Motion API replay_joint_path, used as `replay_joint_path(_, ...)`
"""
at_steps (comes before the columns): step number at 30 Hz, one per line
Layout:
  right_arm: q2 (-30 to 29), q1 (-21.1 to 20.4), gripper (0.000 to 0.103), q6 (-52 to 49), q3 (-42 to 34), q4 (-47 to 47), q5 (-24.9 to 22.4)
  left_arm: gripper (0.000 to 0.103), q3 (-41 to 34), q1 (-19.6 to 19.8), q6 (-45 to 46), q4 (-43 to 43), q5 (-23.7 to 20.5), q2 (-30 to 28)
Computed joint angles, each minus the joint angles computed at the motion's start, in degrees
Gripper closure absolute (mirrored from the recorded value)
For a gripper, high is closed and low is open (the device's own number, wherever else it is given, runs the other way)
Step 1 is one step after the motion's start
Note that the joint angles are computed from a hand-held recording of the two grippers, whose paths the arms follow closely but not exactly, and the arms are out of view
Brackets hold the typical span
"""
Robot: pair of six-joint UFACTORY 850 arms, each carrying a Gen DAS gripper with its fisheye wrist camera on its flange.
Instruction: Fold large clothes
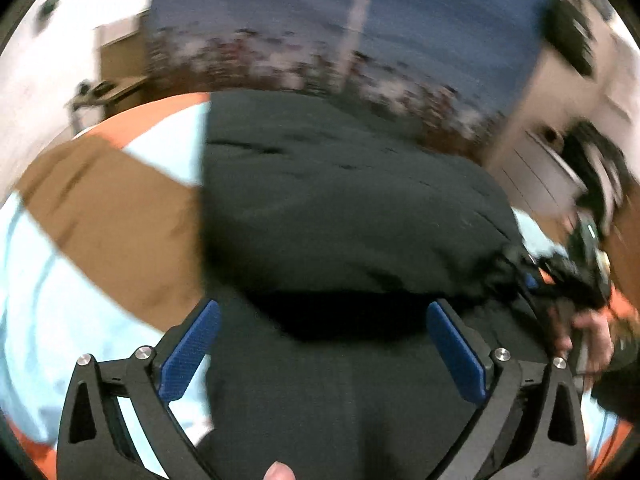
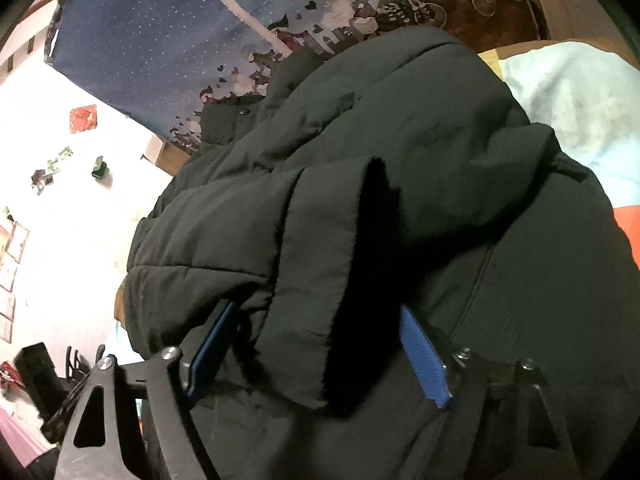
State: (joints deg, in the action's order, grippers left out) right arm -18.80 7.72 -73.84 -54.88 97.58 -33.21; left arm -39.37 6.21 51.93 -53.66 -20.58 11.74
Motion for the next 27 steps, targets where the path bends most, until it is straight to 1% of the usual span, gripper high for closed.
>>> replay_joint_path(2, 0.3, 0.5, 0.041, 1.6, 0.1, -1.2, 0.7, 0.002, 0.3, 3.5, 0.1, -2.5, -0.5, 0.4)
replay_joint_path(3, 0.6, 0.8, 0.043, 2.2, 0.2, -1.5, 1.4, 0.002, 0.0, 4.5, -0.5, -2.5, -0.7, 0.3)
replay_joint_path(5, 1.2, 1.1, 0.059, 3.2, 0.4, -2.0, 2.6, 0.002, -0.5, 6.8, -1.9, -2.8, -0.9, 0.2)
replay_joint_path(6, 1.7, 1.1, 0.062, 4.1, 0.6, -2.3, 2.8, 0.002, -0.9, 7.9, -2.9, -2.3, -1.3, 0.0)
replay_joint_path(7, 2.5, 1.0, 0.069, 3.9, 0.9, -2.2, 3.1, 0.002, -1.3, 8.8, -4.6, -1.3, -1.5, -0.3)
replay_joint_path(8, 3.3, 1.0, 0.082, 3.0, 1.1, -2.0, 3.4, 0.002, -1.7, 9.4, -5.9, -0.6, -1.6, -0.5)
replay_joint_path(9, 4.6, 1.0, 0.092, 1.9, 1.4, -2.2, 4.3, 0.002, -2.4, 9.8, -6.7, 0.1, -1.6, -0.8)
replay_joint_path(10, 5.5, 1.1, 0.093, 1.7, 1.6, -2.4, 5.3, 0.002, -2.7, 10.0, -7.5, 0.7, -1.3, -0.8)
replay_joint_path(13, 8.6, -0.4, 0.093, -3.7, 2.4, 2.1, 5.0, 0.002, -3.8, 9.9, -8.6, 2.8, -0.6, -1.2)
replay_joint_path(14, 9.1, -0.9, 0.093, -5.0, 2.2, 2.9, 5.3, 0.002, -4.2, 9.7, -7.5, 2.0, -0.2, -1.8)
replay_joint_path(15, 9.3, -1.4, 0.094, -5.4, 1.8, 3.2, 5.6, 0.002, -4.7, 9.2, -8.0, 3.1, 0.6, -2.4)
replay_joint_path(16, 9.2, -1.7, 0.094, -5.9, 1.4, 3.7, 5.9, 0.002, -5.0, 8.7, -8.8, 4.0, 1.2, -2.7)
replay_joint_path(19, 9.1, -2.7, 0.094, -7.4, 0.4, 4.8, 8.5, 0.002, -6.0, 7.2, -6.7, 2.1, 3.1, -4.5)
replay_joint_path(21, 8.4, -3.2, 0.094, -8.7, -0.7, 5.1, 10.1, 0.002, -7.4, 6.4, -3.0, -1.0, 3.8, -6.5)
replay_joint_path(23, 7.3, -3.2, 0.094, -8.1, -1.8, 4.0, 11.9, 0.002, -8.8, 5.5, -1.8, -1.8, 4.9, -8.5)
replay_joint_path(25, 5.9, -2.6, 0.094, -7.2, -3.0, 1.9, 14.5, 0.002, -10.3, 4.5, -2.5, -1.6, 6.5, -10.5)
replay_joint_path(27, 4.3, -2.2, 0.094, -5.2, -3.9, -1.0, 16.7, 0.002, -11.9, 3.7, -5.2, 0.3, 7.4, -12.7)
